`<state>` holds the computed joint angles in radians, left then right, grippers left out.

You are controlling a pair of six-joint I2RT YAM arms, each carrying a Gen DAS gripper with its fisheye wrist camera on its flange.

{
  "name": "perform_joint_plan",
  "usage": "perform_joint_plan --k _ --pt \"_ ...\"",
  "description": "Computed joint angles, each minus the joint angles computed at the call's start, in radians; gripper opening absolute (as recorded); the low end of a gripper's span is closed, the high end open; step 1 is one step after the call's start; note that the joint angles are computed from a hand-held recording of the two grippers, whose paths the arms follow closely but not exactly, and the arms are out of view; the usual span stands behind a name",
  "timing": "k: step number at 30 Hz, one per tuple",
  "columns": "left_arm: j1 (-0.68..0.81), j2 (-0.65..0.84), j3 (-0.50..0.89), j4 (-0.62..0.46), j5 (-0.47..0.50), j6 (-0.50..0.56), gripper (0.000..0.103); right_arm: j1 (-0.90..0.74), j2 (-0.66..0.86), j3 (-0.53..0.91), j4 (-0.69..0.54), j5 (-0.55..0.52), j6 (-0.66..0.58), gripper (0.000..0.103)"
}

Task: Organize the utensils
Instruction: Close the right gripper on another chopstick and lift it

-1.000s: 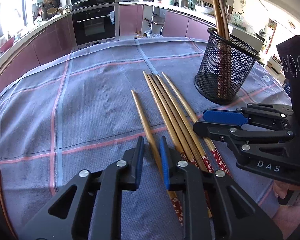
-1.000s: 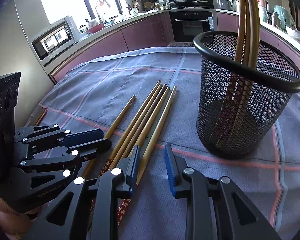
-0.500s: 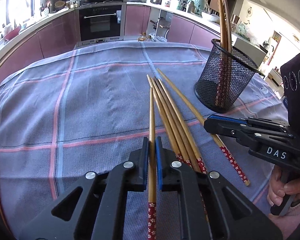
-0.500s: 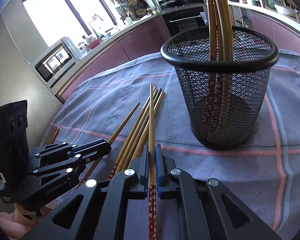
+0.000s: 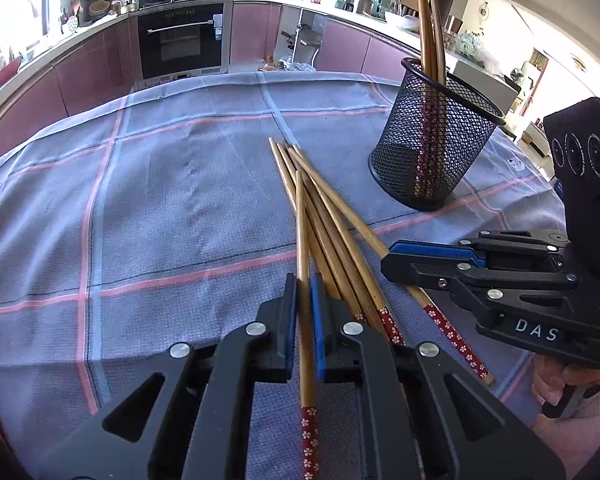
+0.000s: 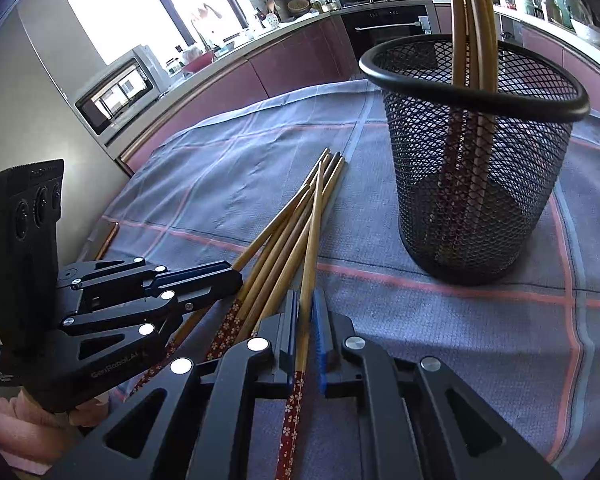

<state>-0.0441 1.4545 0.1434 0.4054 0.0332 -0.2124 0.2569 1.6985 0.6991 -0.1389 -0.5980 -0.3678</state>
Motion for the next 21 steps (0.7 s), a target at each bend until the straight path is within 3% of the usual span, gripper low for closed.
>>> perform_joint_plan --k 6,13,21 --pt "0.015 0.036 0.032 -0.009 0.018 0.032 0.009 0.019 0.035 0.037 0.014 0.023 0.007 0.013" --pt "0.015 0.03 0.051 -0.041 0.016 0.031 0.008 -0.002 0.04 0.04 0.018 0.004 -0.001 0.007" --pt "0.005 -0.174 0.03 -0.161 0.044 0.028 0.007 -0.076 -0.074 0.0 -0.017 -0.091 -0.042 0.006"
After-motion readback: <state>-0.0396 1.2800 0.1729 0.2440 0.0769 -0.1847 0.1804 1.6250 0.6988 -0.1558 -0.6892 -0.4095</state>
